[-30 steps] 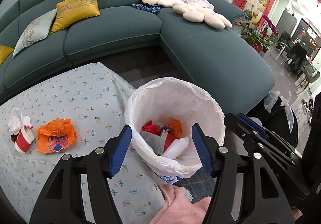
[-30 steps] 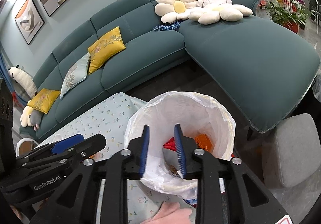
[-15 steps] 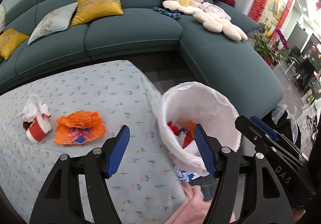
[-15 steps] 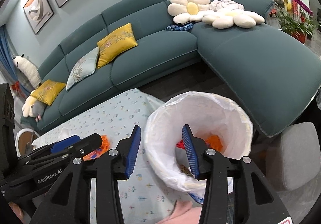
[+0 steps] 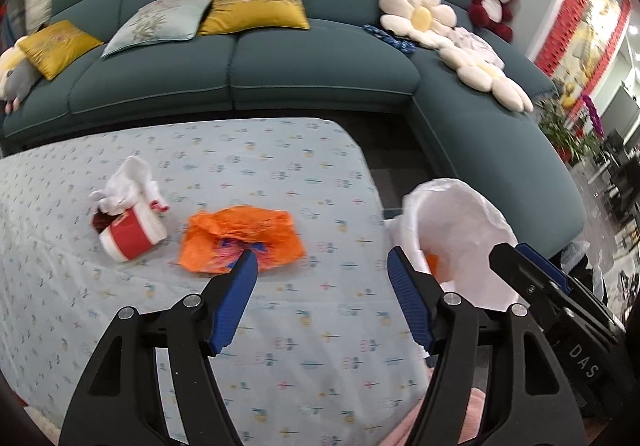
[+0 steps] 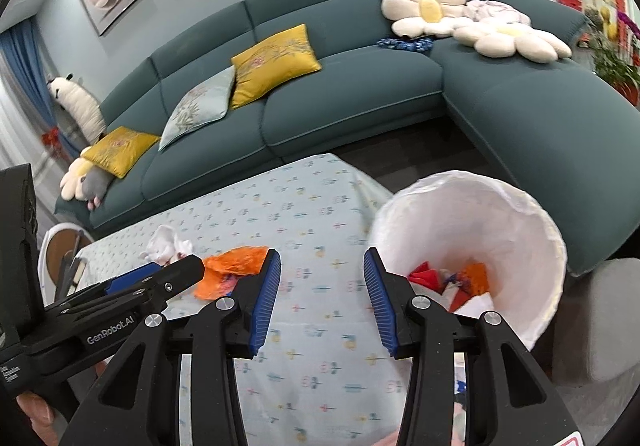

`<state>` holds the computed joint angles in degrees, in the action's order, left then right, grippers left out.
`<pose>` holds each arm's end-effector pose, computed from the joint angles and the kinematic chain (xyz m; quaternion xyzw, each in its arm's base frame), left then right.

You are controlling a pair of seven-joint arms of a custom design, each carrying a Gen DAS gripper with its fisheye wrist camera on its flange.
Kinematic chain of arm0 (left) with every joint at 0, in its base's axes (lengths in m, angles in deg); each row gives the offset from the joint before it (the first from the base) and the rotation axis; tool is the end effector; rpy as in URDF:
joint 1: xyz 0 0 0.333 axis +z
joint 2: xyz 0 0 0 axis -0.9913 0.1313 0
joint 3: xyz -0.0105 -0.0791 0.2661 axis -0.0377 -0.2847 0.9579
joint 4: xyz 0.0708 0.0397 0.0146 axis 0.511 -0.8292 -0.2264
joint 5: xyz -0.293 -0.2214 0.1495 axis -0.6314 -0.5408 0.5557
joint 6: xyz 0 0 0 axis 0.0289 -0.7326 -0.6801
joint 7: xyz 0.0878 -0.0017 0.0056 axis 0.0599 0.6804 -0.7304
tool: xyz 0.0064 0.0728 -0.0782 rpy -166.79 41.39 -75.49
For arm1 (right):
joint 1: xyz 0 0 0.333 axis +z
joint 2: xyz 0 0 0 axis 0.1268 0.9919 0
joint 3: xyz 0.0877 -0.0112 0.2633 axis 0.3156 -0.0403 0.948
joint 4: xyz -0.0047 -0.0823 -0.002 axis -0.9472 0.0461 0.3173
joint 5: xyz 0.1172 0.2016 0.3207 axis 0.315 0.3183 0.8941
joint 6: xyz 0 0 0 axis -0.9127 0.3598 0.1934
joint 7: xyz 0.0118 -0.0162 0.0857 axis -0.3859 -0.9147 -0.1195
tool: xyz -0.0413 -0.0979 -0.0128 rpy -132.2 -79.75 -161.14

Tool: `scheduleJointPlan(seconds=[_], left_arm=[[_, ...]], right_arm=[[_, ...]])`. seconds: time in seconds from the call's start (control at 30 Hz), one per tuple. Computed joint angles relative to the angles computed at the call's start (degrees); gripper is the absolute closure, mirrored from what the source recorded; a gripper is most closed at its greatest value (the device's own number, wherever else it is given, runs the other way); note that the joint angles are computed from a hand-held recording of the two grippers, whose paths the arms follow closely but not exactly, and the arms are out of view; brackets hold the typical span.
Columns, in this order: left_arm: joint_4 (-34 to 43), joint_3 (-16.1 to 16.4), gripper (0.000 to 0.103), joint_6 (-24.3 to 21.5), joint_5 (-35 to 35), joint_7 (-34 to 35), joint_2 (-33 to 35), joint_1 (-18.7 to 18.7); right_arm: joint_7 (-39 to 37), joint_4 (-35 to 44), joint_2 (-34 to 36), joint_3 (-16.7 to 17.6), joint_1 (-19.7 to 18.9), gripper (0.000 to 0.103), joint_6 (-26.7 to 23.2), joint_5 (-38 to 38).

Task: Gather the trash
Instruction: 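Move both grippers back toward the red cup with white tissue, then grasp the white tissue with the right gripper while the left gripper grasps the brown scrunchie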

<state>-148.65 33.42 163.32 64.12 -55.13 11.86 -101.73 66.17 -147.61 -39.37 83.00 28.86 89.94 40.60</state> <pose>0.4660 -0.3534 0.5857 -0.7557 0.5726 -0.2582 0.1853 0.4868 0.1560 0.5745 -0.7048 0.5936 -0.0989 0.3757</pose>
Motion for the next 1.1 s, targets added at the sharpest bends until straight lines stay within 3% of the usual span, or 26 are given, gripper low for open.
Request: scheduleJointPlan(seconds=[0.07, 0.53, 0.83, 1.1], left_arm=[[-3.00, 0.44, 0.032, 0.49, -0.38, -0.67, -2.68, 0.57], [-23.40, 1.08, 0.031, 2.68, -8.22, 4.88, -21.70, 8.70], [-33.70, 2.53, 0.031, 3.78, -12.15, 11.38, -30.67, 15.00], [-38.55, 4.30, 0.031, 7.28, -15.11, 16.31, -32.34, 19.73]], right_arm=[[0.22, 0.68, 0.49, 0.71, 0.46, 0.060, -0.15, -0.26], [3.49, 8.32, 8.55, 6.66, 4.79, 0.060, -0.80, -2.09], [5.70, 19.82, 20.55, 11.46, 6.64, 0.060, -2.07, -4.04], [9.05, 34.29, 34.52, 15.01, 8.08, 0.060, -4.62, -9.56]])
